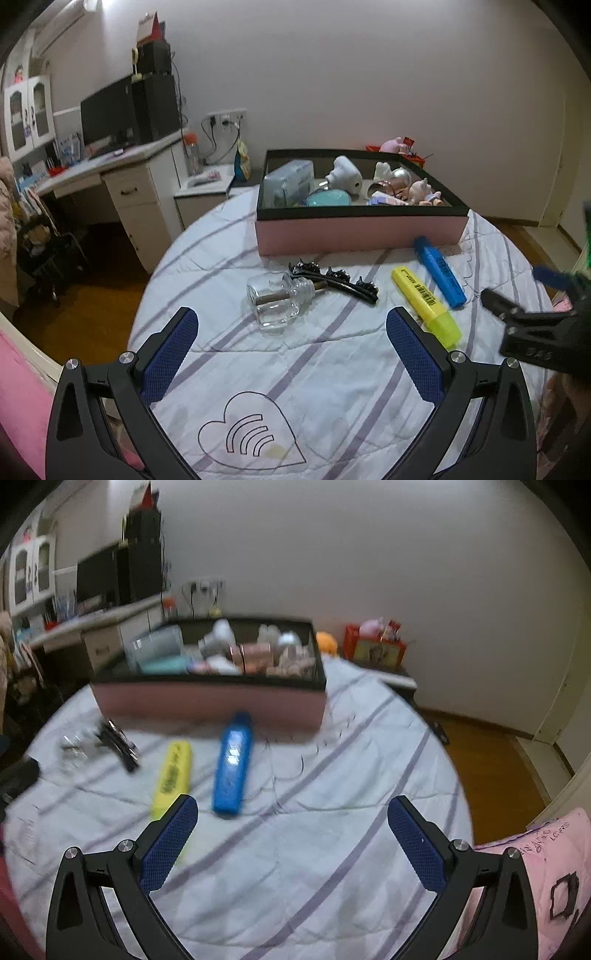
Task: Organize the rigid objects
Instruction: 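Withdraw both tools from the box toward the highlighters, then grasp the yellow highlighter with the left tool while the right tool grasps the blue highlighter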
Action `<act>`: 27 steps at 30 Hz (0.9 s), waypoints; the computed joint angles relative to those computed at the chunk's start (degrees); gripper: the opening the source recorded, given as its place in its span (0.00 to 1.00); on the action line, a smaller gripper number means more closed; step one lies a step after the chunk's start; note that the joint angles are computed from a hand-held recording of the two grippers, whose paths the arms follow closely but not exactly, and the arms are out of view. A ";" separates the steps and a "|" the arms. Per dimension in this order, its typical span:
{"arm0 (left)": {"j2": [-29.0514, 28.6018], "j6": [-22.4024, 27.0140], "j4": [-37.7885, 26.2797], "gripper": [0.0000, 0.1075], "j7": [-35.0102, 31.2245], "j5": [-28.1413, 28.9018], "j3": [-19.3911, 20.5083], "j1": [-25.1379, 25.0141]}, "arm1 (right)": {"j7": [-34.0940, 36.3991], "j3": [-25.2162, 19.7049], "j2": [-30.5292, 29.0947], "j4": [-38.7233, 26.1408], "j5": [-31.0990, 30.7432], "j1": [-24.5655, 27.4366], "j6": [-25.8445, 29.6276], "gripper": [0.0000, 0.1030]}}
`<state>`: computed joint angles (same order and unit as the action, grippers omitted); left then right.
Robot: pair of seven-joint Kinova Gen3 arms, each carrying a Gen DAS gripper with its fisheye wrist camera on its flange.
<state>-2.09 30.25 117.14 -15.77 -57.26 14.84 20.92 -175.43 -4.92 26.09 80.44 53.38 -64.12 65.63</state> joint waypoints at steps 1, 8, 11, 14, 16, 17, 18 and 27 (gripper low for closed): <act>0.32 0.09 -0.13 0.96 -0.07 0.17 -0.12 -0.11 | 1.60 -0.43 0.44 -0.52 -1.36 1.05 -0.49 1.00; 0.93 -0.02 -0.52 0.96 -3.33 2.78 -1.29 -0.36 | 13.97 0.63 5.85 -8.51 -7.56 2.27 -1.09 1.00; 1.16 0.31 -0.76 0.96 -4.07 3.14 -1.53 -0.24 | 17.32 -0.16 6.10 -10.13 -8.74 2.83 -4.35 1.00; 1.24 0.72 -0.91 0.96 -4.47 3.46 -1.63 -0.12 | 19.81 2.03 6.98 -12.36 -11.86 3.14 -5.26 0.93; 1.48 0.49 -1.09 0.96 -5.04 4.01 -1.73 -0.03 | 20.66 2.29 6.83 -12.40 -14.54 5.05 -7.74 0.77; 1.63 0.33 -1.18 0.96 -5.40 4.32 -1.79 0.05 | 21.34 2.41 6.88 -12.50 -15.64 5.73 -8.53 0.73; 2.00 0.38 -1.50 0.96 -6.08 4.89 -1.78 0.21 | 22.40 2.20 6.86 -12.36 -17.13 6.84 -9.81 0.68; 6.07 1.42 -5.84 0.96 -10.39 7.34 -2.43 4.72 | 21.89 3.81 1.04 -2.14 -19.09 7.92 -18.09 0.25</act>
